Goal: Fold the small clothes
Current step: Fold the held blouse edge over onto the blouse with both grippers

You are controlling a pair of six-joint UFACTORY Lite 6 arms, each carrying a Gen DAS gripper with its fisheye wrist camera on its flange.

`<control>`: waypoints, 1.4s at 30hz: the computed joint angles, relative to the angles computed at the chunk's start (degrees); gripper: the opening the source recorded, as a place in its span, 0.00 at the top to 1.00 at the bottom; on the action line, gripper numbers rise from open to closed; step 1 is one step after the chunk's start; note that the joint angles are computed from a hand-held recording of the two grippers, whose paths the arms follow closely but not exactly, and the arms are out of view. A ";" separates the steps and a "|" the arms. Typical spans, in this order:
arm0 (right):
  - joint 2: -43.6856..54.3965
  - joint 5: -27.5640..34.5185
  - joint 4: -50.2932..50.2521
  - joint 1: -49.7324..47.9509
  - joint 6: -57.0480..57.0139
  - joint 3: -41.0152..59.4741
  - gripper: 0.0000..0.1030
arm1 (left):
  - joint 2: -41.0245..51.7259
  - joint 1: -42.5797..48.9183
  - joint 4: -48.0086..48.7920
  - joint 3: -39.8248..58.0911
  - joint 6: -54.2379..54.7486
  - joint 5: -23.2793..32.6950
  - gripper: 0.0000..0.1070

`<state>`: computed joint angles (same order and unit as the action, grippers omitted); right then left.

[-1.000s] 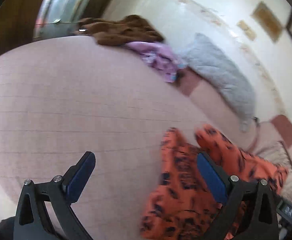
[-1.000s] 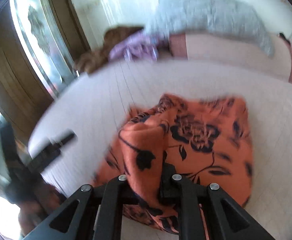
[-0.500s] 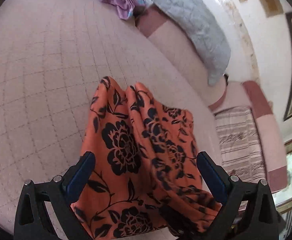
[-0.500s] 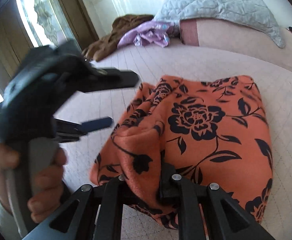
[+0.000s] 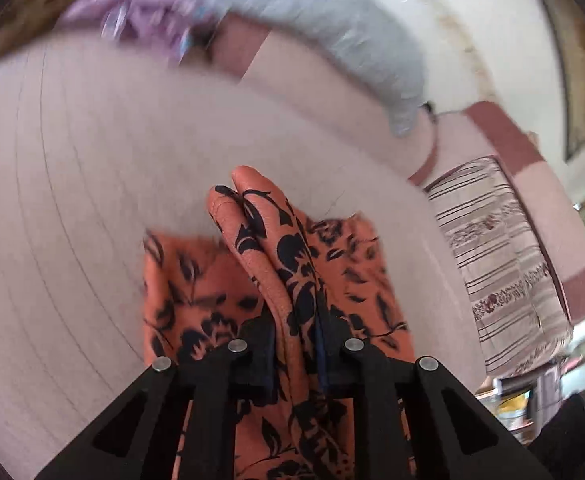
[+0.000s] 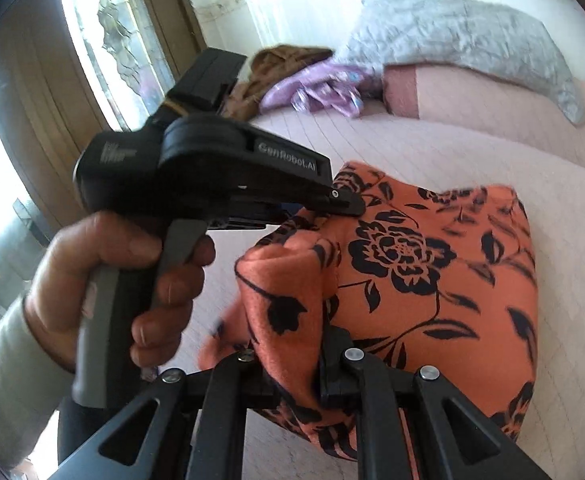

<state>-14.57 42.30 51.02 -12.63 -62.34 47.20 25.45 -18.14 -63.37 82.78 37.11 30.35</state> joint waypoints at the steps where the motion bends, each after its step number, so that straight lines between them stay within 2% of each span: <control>1: -1.03 -0.25 0.27 1.23 0.29 0.03 0.88 | -0.69 0.94 -1.61 -1.32 2.75 -0.02 0.85; 3: -2.41 -2.70 -0.64 4.82 1.43 -1.08 0.88 | 2.86 2.46 0.99 -0.90 1.06 -0.25 0.85; 5: 0.58 -5.69 -1.24 8.81 1.81 -2.22 0.88 | 7.38 3.09 7.45 1.20 -5.93 0.42 0.85; 7: 6.96 -8.21 -2.15 11.90 3.02 -2.06 0.88 | 5.91 3.71 5.24 -1.26 -3.83 0.02 0.85; 9: 6.10 -9.32 -1.88 13.07 3.34 -3.61 0.88 | 1.59 3.57 0.70 -4.36 1.97 -0.97 0.85; 11: 4.94 -7.71 -1.31 12.35 3.76 -2.41 0.88 | 0.06 2.98 2.28 -4.77 1.35 -1.83 0.85; 13: 3.85 -5.94 -1.42 11.51 4.23 -0.88 0.88 | 3.53 2.70 6.18 -2.24 -2.67 -0.95 0.85; 15: 4.36 -5.89 -3.63 12.07 6.19 -0.65 0.84 | 8.60 3.41 4.07 -0.11 -2.24 0.92 0.82; 17: 6.93 -9.22 -7.61 15.29 9.28 -2.55 0.82 | 8.10 5.88 -2.92 -2.25 2.59 3.50 0.79; 19: 4.36 -11.87 -5.25 15.95 6.60 -6.54 0.77 | 6.08 5.83 -1.47 -3.82 1.25 2.80 0.73; 20: 3.18 -10.94 -3.12 15.24 4.84 -7.49 0.62 | 4.93 5.60 -0.36 -4.64 0.31 2.17 0.73; 21: 1.82 -8.61 -1.32 14.06 3.22 -8.57 0.38 | 2.52 5.32 0.59 -6.58 -1.05 1.49 0.73; 22: 1.01 -5.61 1.22 12.59 0.47 -9.43 0.30 | 0.37 5.06 1.50 -8.23 -2.38 0.97 0.72; 23: -0.77 -3.34 2.91 11.01 -1.83 -10.77 0.28 | -3.24 4.49 1.50 -11.11 -2.40 0.26 0.73; 26: -7.64 1.00 4.23 6.29 -3.65 -14.74 0.28 | -13.08 3.35 -3.17 -20.18 2.19 -0.35 0.68; 27: -9.63 5.08 5.49 1.71 -5.25 -15.82 0.28 | -16.84 3.22 -4.41 -23.45 3.14 0.18 0.65; 28: -11.43 8.63 5.47 -3.01 -6.51 -16.84 0.28 | -19.28 2.57 -5.43 -25.77 3.84 0.00 0.58; 29: -11.83 10.97 5.28 -6.78 -7.38 -16.99 0.27 | -21.11 1.52 -5.25 -27.57 3.09 -0.75 0.55; 31: -11.23 15.79 4.62 -14.41 -9.42 -16.62 0.27 | -19.89 -1.55 1.13 -28.50 -5.57 -2.08 0.55; 33: -9.23 19.03 3.50 -21.05 -11.68 -15.66 0.27 | -18.51 -3.18 2.17 -31.19 -9.68 -5.62 0.75; 35: -9.77 21.71 2.03 -25.97 -12.56 -15.78 0.28 | -20.75 -2.38 -5.27 -35.72 -4.20 -6.25 0.76; 37: -10.34 25.59 0.64 -30.54 -12.09 -14.15 0.27 | -22.52 -0.12 -10.48 -38.23 -0.81 -4.03 0.76; 40: -5.39 28.51 1.04 -34.94 -13.18 -10.96 0.27 | -24.02 -1.08 -7.12 -38.10 -4.09 -4.92 0.76; 42: -2.28 30.14 1.77 -37.15 -13.05 -8.93 0.27 | -28.23 -2.52 -3.22 -39.52 -7.06 -6.26 0.78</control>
